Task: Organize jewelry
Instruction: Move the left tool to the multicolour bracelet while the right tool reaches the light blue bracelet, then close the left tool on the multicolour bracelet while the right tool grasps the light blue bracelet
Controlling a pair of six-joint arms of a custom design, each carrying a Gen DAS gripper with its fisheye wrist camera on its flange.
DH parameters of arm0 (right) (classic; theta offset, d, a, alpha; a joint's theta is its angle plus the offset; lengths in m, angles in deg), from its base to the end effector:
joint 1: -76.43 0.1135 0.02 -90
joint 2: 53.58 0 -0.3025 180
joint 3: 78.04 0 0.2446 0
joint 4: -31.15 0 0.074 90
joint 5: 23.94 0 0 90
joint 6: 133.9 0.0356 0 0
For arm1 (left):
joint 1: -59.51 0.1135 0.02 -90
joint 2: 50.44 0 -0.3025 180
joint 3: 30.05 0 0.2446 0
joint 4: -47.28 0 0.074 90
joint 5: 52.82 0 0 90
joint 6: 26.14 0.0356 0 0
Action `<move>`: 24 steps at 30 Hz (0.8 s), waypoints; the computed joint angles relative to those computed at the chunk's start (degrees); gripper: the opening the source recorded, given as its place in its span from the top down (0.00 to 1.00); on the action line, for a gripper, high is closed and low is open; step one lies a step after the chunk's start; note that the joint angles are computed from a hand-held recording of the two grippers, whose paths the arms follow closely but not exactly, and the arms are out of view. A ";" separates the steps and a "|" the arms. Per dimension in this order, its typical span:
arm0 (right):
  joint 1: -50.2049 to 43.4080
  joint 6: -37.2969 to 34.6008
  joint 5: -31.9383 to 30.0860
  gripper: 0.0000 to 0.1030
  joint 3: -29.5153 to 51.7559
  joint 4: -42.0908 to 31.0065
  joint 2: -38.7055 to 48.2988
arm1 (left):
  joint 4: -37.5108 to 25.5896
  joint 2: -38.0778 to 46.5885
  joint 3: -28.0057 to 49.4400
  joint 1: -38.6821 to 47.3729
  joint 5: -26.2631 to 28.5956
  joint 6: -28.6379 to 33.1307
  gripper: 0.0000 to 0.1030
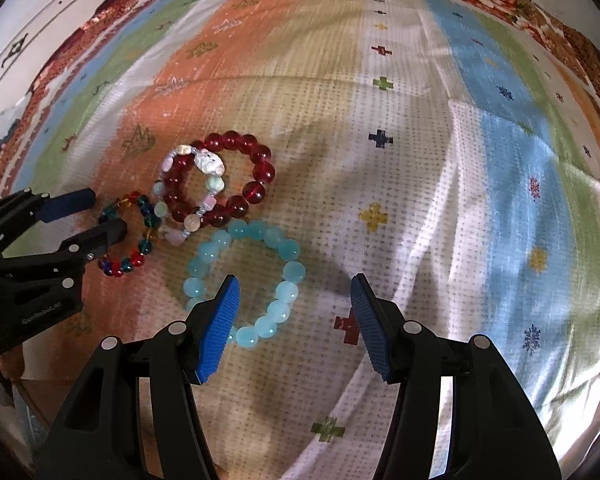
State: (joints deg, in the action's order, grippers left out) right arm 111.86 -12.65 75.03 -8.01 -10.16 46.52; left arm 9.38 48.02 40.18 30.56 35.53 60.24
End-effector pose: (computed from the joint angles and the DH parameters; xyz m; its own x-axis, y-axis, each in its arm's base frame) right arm 0.2636 0.1807 0.1853 -0.9362 -0.0371 -0.3496 -0.0543 0.9978 0.0393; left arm 0.2843 -0.1561 0.1968 -0.8285 0.3862 -0.4055 0.4222 0.9065 0.0007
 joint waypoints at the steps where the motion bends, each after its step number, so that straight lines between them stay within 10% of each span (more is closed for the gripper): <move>1: -0.04 -0.12 -0.03 0.44 0.03 0.03 0.15 | 0.17 0.05 -0.10 -0.10 -0.17 0.23 0.48; 7: 0.14 -0.64 0.31 0.45 -0.06 0.01 0.18 | 0.57 0.37 -0.20 -0.72 -1.20 0.76 0.48; 14: 0.87 -2.14 -0.51 0.85 0.31 -0.12 0.61 | 0.87 -0.11 -0.74 -0.40 0.22 2.08 0.69; 18: 1.95 -2.45 0.57 0.86 0.34 -0.26 0.70 | 1.12 -0.12 -0.97 -0.02 -0.04 2.03 0.89; 24: 2.75 -1.37 1.24 0.88 0.29 -0.58 -0.38 | 0.40 -1.08 -1.16 0.32 -0.10 1.85 0.91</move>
